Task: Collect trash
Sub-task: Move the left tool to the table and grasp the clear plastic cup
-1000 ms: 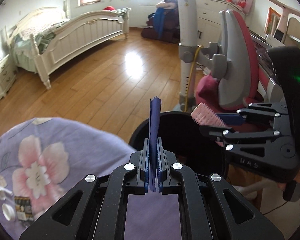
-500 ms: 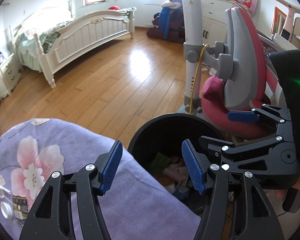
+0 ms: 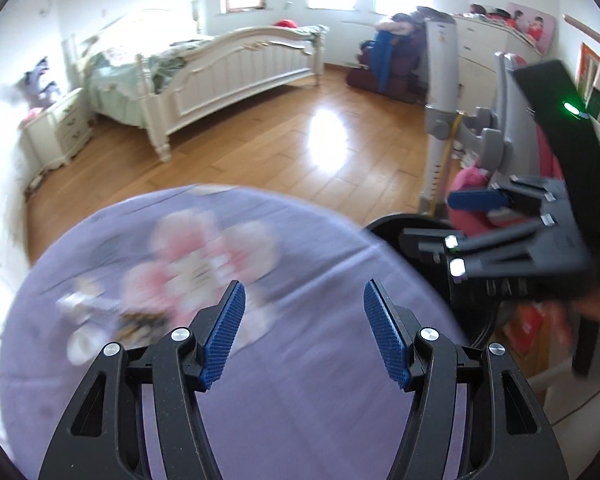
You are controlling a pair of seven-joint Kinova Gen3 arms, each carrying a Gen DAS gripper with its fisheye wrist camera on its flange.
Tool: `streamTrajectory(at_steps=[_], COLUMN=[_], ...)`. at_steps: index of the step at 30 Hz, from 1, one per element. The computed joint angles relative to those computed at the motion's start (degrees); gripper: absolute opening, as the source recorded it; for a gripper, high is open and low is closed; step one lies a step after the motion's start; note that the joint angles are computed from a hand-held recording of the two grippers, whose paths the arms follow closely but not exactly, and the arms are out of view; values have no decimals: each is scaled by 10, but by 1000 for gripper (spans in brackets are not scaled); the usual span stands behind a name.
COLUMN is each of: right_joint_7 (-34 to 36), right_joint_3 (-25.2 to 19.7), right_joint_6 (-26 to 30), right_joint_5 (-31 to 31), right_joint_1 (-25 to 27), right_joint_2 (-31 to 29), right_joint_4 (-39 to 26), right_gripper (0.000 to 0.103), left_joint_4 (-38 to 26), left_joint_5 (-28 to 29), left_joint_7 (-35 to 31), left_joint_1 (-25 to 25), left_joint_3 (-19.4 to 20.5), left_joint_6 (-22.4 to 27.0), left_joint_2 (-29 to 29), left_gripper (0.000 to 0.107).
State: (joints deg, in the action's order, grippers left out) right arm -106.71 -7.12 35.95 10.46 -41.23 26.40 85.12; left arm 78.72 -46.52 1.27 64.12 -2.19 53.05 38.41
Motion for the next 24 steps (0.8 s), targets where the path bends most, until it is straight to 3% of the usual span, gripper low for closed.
streamTrajectory(at_steps=[2, 5, 9, 13, 16, 19, 24], right_joint_7=[23, 76, 129, 159, 183, 216, 226], right_joint_3=[-20, -52, -61, -47, -42, -43, -27], right_joint_6=[10, 38, 95, 150, 211, 220, 223], right_joint_5=[-6, -33, -57, -75, -86, -100, -98], right_joint_1=[-9, -21, -62, -105, -122, -125, -129], right_joint_2=[16, 56, 119, 184, 218, 217, 208], right_joint_4=[-28, -92, -198, -304, -370, -370, -355], right_gripper=[76, 76, 76, 75, 75, 75, 75], left_joint_4=[53, 133, 239, 311, 343, 354, 327], left_joint_5=[-2, 27, 32, 15, 0, -12, -19], left_joint_7=[47, 117, 210, 298, 323, 329, 346], left_joint_1=[21, 66, 103, 84, 49, 45, 29], left_joint_3=[3, -24, -37, 21, 74, 102, 136], left_joint_6=[32, 57, 54, 65, 41, 8, -38], left_joint_2=[-31, -75, -130, -168, -193, -197, -152], left_gripper=[62, 62, 62, 62, 62, 62, 62])
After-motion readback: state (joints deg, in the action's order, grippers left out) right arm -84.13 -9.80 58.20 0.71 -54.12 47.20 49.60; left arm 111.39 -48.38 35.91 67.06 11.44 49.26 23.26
